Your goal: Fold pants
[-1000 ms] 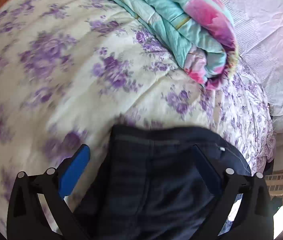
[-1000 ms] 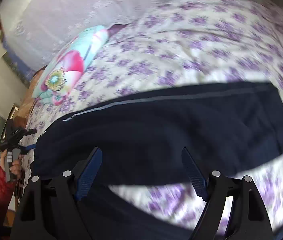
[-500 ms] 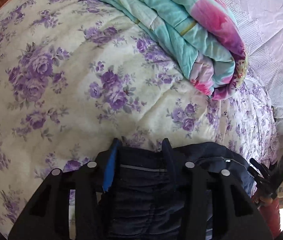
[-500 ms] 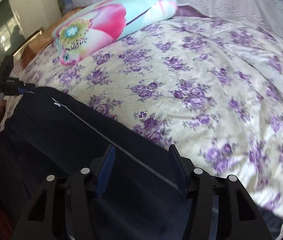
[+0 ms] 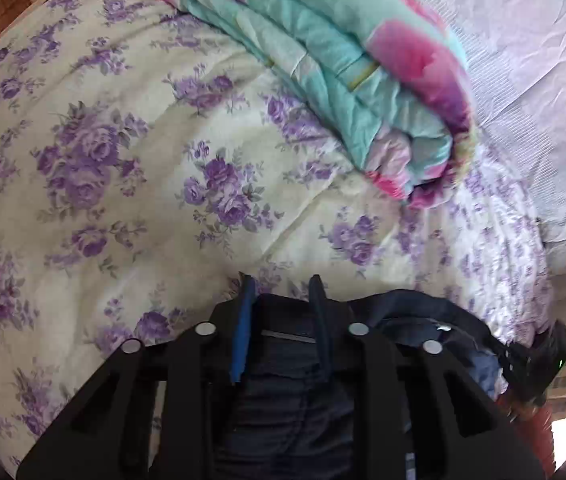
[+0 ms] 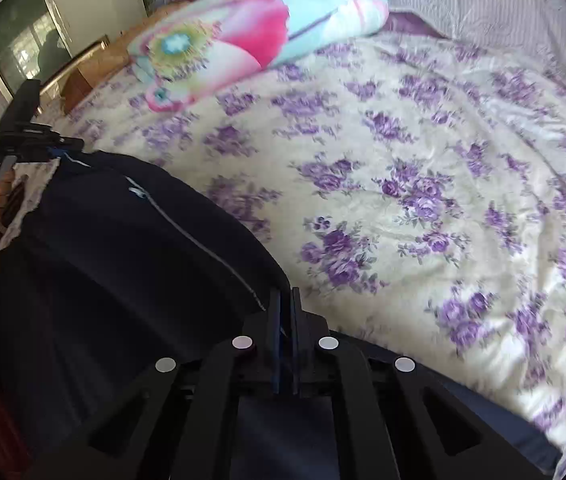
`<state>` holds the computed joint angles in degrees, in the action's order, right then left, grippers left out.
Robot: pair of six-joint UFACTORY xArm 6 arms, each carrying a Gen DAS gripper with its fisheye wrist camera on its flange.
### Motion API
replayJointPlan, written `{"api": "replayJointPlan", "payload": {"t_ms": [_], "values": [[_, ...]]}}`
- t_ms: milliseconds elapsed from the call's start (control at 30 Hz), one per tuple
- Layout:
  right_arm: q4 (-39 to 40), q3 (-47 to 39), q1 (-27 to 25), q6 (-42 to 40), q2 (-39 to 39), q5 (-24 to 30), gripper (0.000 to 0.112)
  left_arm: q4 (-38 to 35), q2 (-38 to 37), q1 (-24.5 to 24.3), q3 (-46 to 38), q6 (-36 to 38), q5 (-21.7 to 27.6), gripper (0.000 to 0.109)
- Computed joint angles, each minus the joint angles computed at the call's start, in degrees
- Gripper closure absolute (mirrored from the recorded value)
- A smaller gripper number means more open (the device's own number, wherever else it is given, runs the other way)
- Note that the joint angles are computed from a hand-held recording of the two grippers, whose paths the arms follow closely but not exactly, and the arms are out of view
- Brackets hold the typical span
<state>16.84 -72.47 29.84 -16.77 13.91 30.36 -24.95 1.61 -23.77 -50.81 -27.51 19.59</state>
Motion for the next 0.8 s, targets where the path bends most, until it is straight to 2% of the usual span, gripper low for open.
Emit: {"api": "replayJointPlan", "payload": {"t_ms": [133,200,233,267,300,433,567,700,800], "values": [[-0.52,11.24,3.6,4.55,-10.95,-5.22,0.108,-3.76,-4.17,-0.63,3.12,2.02,-1.81,0.086],[-2.27,14.92,5.04,7.39,-14.5,-6.05,0.108,-4.7,-6.4,-0.97,4.36,0.76,-1.57,0.081],[-4.11,17.54,6.11,10.04,-16.67,-6.63,0.108,-5.56,-7.32,-1.22,4.88,-0.07,-1.26,0.065],[-5.11,19.1,6.57,11.7,-18.14,-6.66,0.108,-8.24,-8.79,-1.69,5.72,-0.13,-0.87,0.044],[-5.72,20.74,7.21,13.25,-19.38,-7.08,0.108,-8.51,-9.91,-1.97,6.51,-1.38,-0.83,0.037],[-6.77,27.36,9.65,19.34,-24.23,-9.01,0.108,-6.24,-13.28,-3.71,8.76,-7.86,-1.27,0.025],[-9.7,31.96,11.8,26.01,-27.54,-11.46,0.108,-9.15,-10.88,-5.82,5.2,-8.99,1.57,0.025],[-15.93,35.64,14.06,33.83,-31.0,-12.48,0.108,-2.2,-6.45,-7.06,-0.43,-14.27,5.33,0.025],[-17.62,38.84,15.65,37.68,-33.27,-12.88,0.108,-6.95,-3.6,-7.92,-2.86,-13.59,7.0,0.025]]}}
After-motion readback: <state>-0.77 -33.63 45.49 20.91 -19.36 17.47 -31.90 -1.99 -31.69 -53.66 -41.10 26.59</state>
